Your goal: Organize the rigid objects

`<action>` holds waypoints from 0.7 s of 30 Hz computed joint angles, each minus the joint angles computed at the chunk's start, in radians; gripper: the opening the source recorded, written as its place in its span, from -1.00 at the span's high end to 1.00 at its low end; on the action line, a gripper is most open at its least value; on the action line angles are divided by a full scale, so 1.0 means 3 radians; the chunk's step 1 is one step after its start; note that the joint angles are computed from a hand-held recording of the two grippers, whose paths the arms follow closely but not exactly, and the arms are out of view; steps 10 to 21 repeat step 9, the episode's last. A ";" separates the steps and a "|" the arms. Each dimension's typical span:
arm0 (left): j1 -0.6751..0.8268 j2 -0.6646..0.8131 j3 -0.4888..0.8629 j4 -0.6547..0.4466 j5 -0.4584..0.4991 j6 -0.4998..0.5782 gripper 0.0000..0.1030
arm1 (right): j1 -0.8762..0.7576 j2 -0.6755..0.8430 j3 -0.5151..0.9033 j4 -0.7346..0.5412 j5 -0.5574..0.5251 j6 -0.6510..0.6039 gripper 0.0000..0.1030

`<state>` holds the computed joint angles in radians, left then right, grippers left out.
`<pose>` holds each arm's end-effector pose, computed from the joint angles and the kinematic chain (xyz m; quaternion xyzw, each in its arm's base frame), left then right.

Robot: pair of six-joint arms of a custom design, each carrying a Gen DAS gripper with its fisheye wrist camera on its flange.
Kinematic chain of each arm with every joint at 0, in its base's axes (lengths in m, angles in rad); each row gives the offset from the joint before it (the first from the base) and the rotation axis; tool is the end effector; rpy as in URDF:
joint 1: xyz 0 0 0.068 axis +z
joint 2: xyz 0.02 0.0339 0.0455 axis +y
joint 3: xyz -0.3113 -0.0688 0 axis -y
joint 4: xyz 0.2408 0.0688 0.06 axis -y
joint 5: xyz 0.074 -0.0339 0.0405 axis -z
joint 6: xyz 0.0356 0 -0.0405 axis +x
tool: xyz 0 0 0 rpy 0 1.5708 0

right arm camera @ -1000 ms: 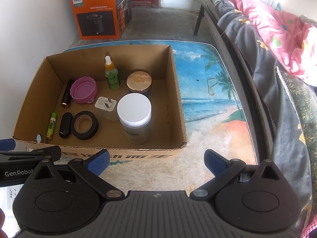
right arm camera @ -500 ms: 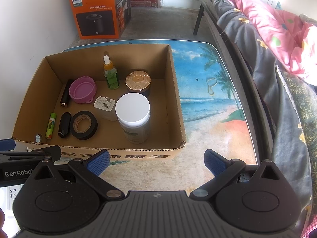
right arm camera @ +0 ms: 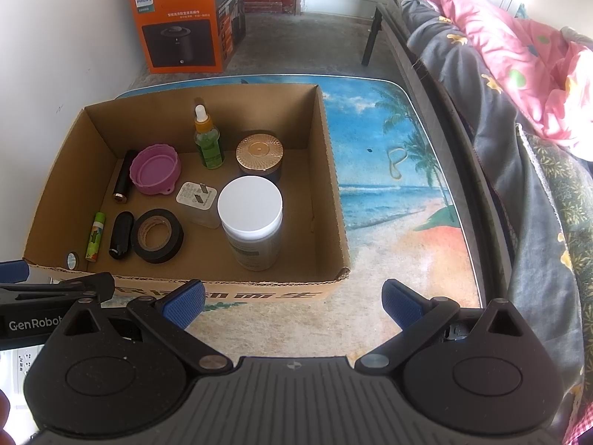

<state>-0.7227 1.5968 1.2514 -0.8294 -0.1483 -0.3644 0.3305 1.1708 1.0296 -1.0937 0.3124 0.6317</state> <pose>0.2413 -0.2058 0.2989 0.1599 0.9647 -0.0393 0.2055 0.1749 0.0484 0.3239 0.1718 0.9590 -0.0596 0.2174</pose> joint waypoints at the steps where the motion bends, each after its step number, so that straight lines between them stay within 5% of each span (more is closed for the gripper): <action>1: 0.0005 0.0003 0.0004 -0.0001 0.0001 0.0003 -0.98 | -0.0002 0.0002 0.0000 0.0001 -0.0001 -0.0003 -1.00; 21: 0.0025 0.0001 -0.0001 -0.0006 0.0009 0.0017 -0.98 | 0.0014 0.0014 -0.0006 0.0012 -0.0007 0.0025 -1.00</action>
